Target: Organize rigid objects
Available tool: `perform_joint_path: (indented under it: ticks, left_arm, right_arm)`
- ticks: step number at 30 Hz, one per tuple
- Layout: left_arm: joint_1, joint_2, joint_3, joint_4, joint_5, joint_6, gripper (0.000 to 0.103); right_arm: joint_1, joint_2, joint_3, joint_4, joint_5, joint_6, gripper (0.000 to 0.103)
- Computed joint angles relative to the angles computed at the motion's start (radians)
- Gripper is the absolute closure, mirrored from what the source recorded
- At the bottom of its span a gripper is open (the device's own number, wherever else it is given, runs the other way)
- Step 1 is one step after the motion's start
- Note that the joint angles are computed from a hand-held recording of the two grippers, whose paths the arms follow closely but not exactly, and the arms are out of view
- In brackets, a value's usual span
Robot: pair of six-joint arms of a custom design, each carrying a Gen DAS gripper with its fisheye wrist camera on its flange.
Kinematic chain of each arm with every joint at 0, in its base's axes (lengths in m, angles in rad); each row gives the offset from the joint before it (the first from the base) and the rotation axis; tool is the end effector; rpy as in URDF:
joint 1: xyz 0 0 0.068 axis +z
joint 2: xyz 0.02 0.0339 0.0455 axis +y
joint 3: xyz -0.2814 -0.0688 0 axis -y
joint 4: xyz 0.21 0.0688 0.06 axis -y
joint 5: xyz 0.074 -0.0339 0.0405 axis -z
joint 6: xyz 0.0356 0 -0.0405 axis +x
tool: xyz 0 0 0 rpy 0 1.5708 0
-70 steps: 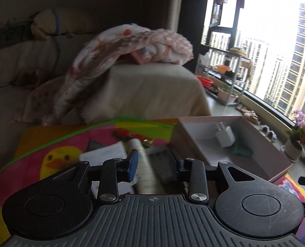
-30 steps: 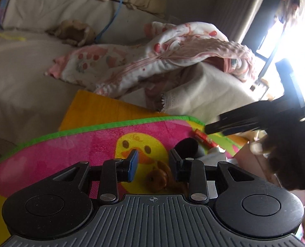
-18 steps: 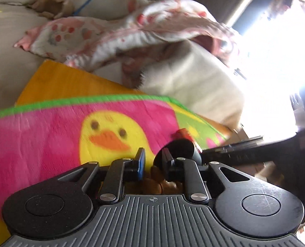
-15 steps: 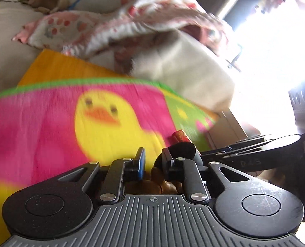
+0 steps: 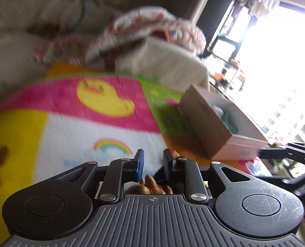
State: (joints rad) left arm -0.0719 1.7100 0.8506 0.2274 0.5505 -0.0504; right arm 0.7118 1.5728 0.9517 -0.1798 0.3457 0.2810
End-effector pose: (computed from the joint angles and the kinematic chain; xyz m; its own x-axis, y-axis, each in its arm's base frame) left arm 0.3236 -0.0420 0.2106 -0.6128 0.0011 -0.7903 0.4519 0.8208 -0.3493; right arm 0.2359 0.1875 0.2443 -0.6432 -0.2103 -0.7362 -0.2681 0.9625 -0.0407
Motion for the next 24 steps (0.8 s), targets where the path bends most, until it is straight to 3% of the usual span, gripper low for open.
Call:
perform_joint_path:
  ticks: [3, 7, 11, 14, 16, 19, 24]
  left_arm:
    - [-0.013, -0.124, -0.068, 0.002, -0.047, -0.003, 0.081]
    - [-0.039, -0.273, -0.117, -0.16, 0.03, 0.106, 0.081]
    - [-0.134, -0.363, -0.184, -0.218, 0.034, 0.183, 0.081]
    - [-0.215, -0.33, -0.213, -0.136, 0.056, 0.134, 0.081]
    - [-0.274, -0.291, -0.194, -0.114, 0.016, 0.108, 0.081]
    - [-0.31, -0.265, -0.179, -0.102, -0.008, 0.08, 0.081]
    - [-0.319, -0.243, -0.179, -0.11, -0.019, 0.082, 0.081]
  right_arm:
    - [0.056, -0.102, -0.144, 0.049, 0.101, 0.061, 0.02]
    - [0.071, -0.178, -0.297, 0.081, 0.108, 0.17, 0.02]
    - [0.216, -0.377, -0.524, 0.104, 0.375, 0.312, 0.019]
    - [0.291, -0.362, -0.724, 0.284, 0.53, 0.458, 0.015]
    - [0.219, -0.378, -0.736, 0.278, 0.463, 0.511, 0.029]
    - [0.085, -0.456, -0.745, 0.312, 0.294, 0.428, 0.022]
    - [0.025, -0.354, -0.651, 0.286, 0.191, 0.338, 0.016]
